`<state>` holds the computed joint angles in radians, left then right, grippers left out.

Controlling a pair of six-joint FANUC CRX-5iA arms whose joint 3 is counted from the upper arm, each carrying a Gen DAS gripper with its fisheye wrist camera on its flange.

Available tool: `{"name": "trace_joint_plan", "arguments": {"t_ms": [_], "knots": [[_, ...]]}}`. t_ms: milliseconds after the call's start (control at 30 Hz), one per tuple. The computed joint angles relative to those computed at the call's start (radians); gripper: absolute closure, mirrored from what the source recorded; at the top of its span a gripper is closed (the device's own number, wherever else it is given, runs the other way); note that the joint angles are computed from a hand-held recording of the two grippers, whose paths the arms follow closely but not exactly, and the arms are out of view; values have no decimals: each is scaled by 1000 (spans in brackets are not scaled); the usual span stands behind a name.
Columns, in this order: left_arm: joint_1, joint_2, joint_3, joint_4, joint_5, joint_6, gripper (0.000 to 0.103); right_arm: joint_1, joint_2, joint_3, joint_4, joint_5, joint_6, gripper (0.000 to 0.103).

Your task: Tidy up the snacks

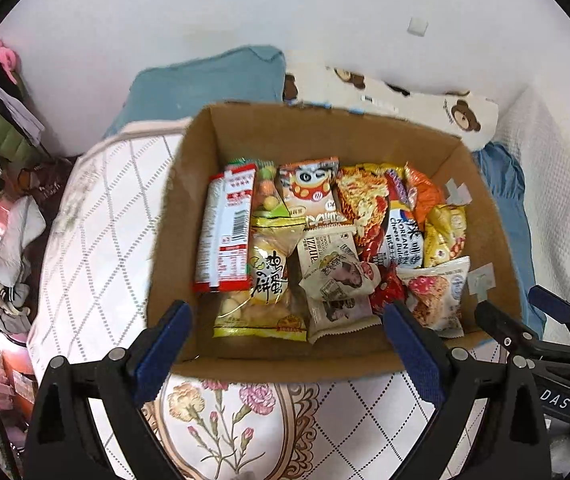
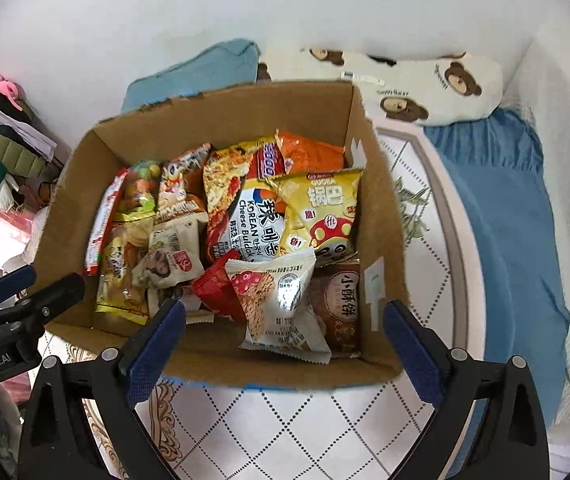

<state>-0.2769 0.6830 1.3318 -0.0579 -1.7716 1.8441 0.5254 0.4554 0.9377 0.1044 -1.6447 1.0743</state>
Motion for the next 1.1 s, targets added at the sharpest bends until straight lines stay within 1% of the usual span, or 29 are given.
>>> {"name": "trace_joint_plan", "arguments": {"t_ms": [33,100,167,200,433,600,800,900,1100], "knots": [[-4,-40,-53,-7,30,5,5,8,-25,-27,10,18,-6,2],[-12,-95,-115,-24,59,14,5,23,-59,-62,28,39,-14,2],[-23,-156,-178,-47,93,21,5,51,-116,-120,62,75,-27,2],[-30,-199,-227,-58,123,25,5,64,-141,-144,76,89,-35,2],[-68,-380,-406,-121,219,61,5,170,-301,-278,196,159,-94,1],[-102,-469,-477,-162,247,84,5,254,-391,-339,286,172,-135,0],[-162,-525,-498,-241,237,98,5,329,-463,-375,353,165,-197,0],[-187,-555,-518,-273,240,121,5,380,-500,-403,415,155,-235,0],[-198,-582,-533,-276,249,133,5,436,-544,-414,459,131,-280,0]]}}
